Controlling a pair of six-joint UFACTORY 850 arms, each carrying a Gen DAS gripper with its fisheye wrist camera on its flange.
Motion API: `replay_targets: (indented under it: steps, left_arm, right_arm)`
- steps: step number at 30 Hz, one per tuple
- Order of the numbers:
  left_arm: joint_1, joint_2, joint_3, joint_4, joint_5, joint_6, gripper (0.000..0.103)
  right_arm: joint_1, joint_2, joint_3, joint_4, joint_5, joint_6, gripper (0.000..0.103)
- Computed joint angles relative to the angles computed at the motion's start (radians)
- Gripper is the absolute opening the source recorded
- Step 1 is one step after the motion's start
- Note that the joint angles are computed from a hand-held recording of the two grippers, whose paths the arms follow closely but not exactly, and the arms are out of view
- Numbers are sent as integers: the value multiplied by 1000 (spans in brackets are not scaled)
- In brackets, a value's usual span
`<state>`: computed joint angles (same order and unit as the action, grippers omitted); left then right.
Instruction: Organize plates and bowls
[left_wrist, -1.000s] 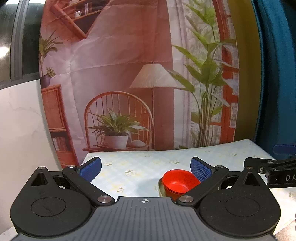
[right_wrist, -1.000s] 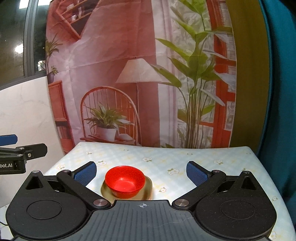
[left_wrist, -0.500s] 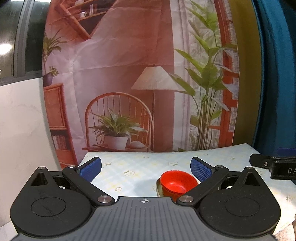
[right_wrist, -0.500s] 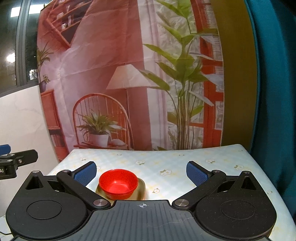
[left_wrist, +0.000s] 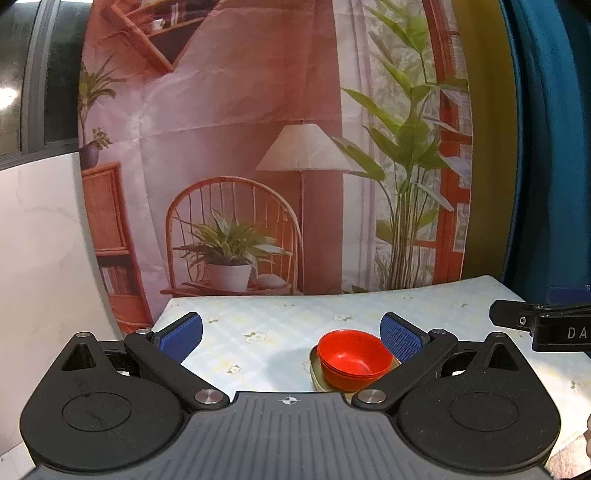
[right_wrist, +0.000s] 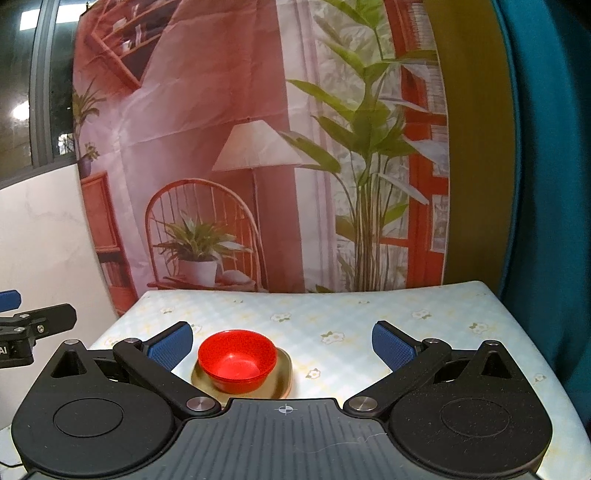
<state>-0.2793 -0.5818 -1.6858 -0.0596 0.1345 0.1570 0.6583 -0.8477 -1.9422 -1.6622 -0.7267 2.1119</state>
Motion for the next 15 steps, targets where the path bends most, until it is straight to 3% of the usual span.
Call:
replay_targets:
  steps: [15]
  left_arm:
    - [5, -1, -2, 75, -11, -82, 103]
  right_arm:
    - [0, -10, -10, 8, 7, -7, 103]
